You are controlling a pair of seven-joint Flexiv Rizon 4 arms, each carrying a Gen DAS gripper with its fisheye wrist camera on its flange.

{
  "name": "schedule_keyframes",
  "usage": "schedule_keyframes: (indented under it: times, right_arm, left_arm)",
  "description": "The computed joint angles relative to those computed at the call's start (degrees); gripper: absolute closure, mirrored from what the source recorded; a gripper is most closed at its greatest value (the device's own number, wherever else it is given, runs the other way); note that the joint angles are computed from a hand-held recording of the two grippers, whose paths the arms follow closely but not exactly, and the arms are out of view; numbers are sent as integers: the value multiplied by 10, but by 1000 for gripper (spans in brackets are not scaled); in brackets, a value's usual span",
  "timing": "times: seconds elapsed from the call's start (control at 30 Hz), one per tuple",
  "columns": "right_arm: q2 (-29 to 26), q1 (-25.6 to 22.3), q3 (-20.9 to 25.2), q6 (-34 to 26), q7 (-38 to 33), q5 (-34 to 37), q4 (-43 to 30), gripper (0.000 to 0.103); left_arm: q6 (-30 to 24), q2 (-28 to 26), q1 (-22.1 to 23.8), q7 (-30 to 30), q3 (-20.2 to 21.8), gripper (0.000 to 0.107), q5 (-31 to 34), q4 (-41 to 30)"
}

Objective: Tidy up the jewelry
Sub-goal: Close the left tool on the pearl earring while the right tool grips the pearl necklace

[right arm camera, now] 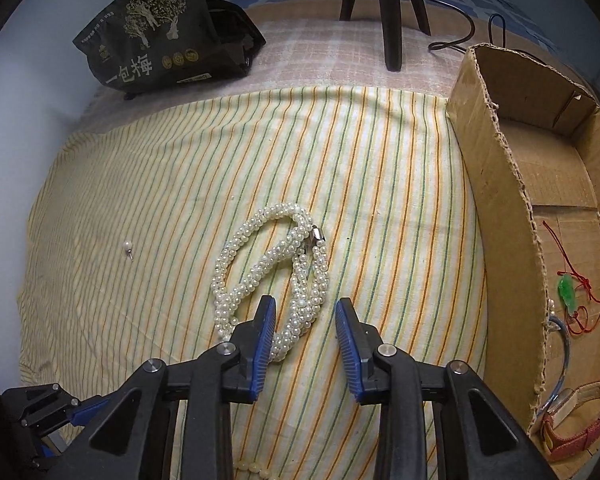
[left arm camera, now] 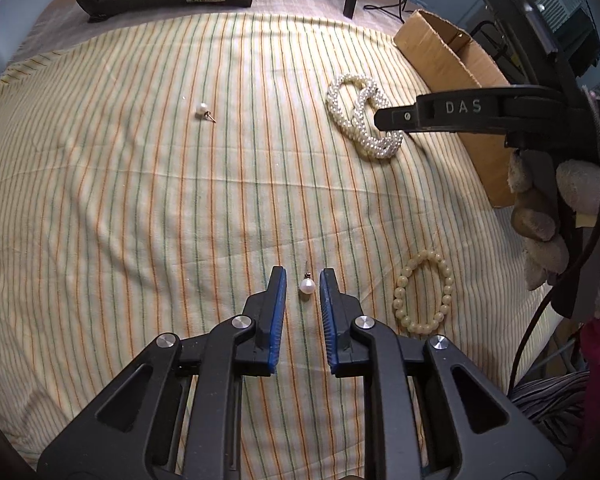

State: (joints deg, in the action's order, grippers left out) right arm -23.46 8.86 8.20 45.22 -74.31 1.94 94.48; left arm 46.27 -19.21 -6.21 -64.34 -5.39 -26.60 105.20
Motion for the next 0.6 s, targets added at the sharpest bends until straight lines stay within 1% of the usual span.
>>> schedule_keyframes:
  times: [0.27, 0.33, 0.43, 0.5, 0.6]
  right_arm:
    - [-5, 1, 0, 1, 0, 0, -2, 71]
    - [-4, 1, 0, 2, 1, 0, -1, 71]
    - [-4, 1, 0, 2, 2, -1, 0, 71]
    - [-7, 3, -1, 3, 2, -3, -1, 71]
    - [-9, 2, 0, 3, 0, -4, -2, 71]
  left_arm:
    - [-4, -24, -6, -21, -1, 92, 18, -22]
    - [-3, -28, -8, -25, -2, 95, 22, -25]
    - [-1, -34, -10, -30, -2, 96, 28, -27]
    - [2, -37, -12, -35, -1, 100, 33, -28]
    - [7, -40, -13, -38, -3, 100, 37, -29]
